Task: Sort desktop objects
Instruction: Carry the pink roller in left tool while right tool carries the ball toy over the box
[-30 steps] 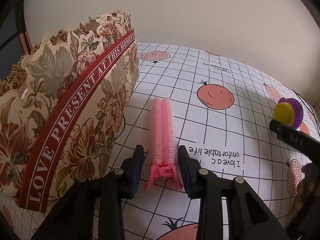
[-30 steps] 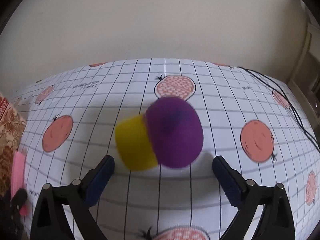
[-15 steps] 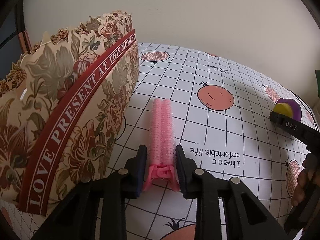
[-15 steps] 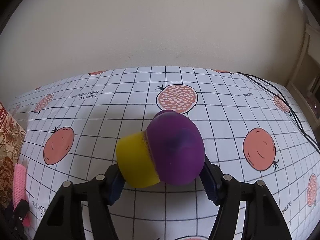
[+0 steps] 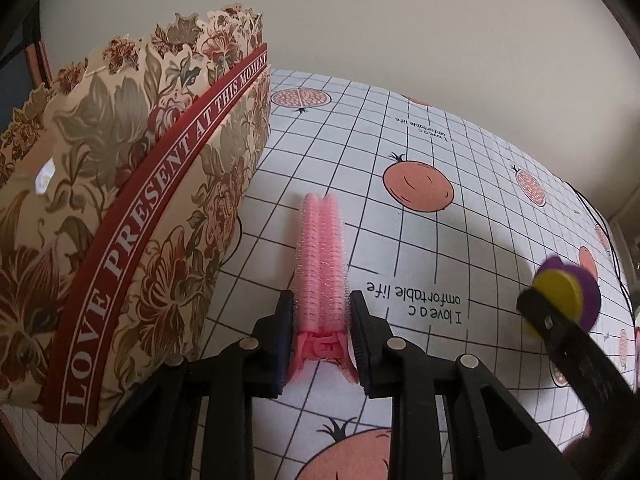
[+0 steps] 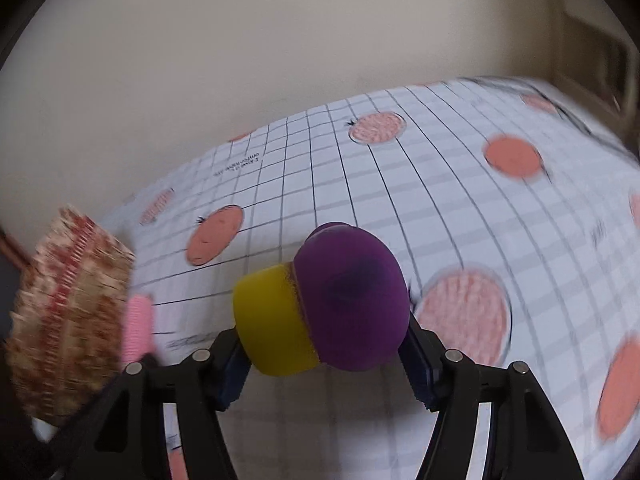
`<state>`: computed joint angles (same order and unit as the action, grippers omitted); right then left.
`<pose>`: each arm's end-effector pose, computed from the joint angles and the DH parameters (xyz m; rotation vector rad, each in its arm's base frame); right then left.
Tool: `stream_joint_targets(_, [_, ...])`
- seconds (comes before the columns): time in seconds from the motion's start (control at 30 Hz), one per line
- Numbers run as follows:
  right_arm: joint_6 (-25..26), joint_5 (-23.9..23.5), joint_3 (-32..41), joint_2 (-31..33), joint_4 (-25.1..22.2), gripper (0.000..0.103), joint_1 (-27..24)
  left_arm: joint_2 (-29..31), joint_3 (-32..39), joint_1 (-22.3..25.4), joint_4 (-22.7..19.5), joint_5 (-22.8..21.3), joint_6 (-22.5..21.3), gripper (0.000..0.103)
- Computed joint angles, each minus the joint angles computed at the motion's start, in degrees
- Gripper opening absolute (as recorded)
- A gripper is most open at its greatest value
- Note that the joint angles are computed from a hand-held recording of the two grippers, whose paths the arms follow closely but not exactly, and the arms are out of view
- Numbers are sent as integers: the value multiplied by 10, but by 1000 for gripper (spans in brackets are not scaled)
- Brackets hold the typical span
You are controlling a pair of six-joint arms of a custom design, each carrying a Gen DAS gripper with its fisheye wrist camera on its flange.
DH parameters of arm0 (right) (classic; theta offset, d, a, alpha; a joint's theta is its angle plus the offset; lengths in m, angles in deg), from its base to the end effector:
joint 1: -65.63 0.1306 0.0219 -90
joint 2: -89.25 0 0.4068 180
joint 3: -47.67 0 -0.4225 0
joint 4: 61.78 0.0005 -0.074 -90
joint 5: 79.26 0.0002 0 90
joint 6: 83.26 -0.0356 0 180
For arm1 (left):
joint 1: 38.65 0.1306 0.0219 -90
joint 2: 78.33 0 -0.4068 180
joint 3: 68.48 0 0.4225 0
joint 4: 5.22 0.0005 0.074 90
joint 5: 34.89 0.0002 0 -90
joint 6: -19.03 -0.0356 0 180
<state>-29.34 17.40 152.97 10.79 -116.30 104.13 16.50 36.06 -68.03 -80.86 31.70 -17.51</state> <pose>0.4677 0.3661 0.4721 -0.0009 2.4969 0.4236 0.4563 -0.2412 0.5097 -0.6451 2.4822 0.0367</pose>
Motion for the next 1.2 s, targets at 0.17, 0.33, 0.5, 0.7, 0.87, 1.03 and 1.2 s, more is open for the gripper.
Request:
stream_joint_targets(0.17, [-67,6,-27,-33,1,68,24,-26,-25,8,39,68,34,28])
stream_joint_targets(0.33, [-109,18,-27,-55,-1,68,30,-39,-26,1,65,89,47,28])
stream_joint_targets(0.5, [-118,50,-21,-71,-1,68,26,-42,-7,-9,86,86,41,28])
stream_joint_targets(0.7, [-146,48,-30,-96,10,68,6,-44,18,-23,89,58,34,28])
stream_joint_targets(0.87, [-157,37,-36,-110,14,68,-3,-33,50,-40,74,30,11,28])
stream_joint_targets(1.03, [-176,21,-44,-118,8,68,-14,-24,77,-57,58,-7,-9,28])
stream_joint_targets(1.2, [-188,1,-60,-127,12,68,-25,-14,91,-64,42,-29,-10,28])
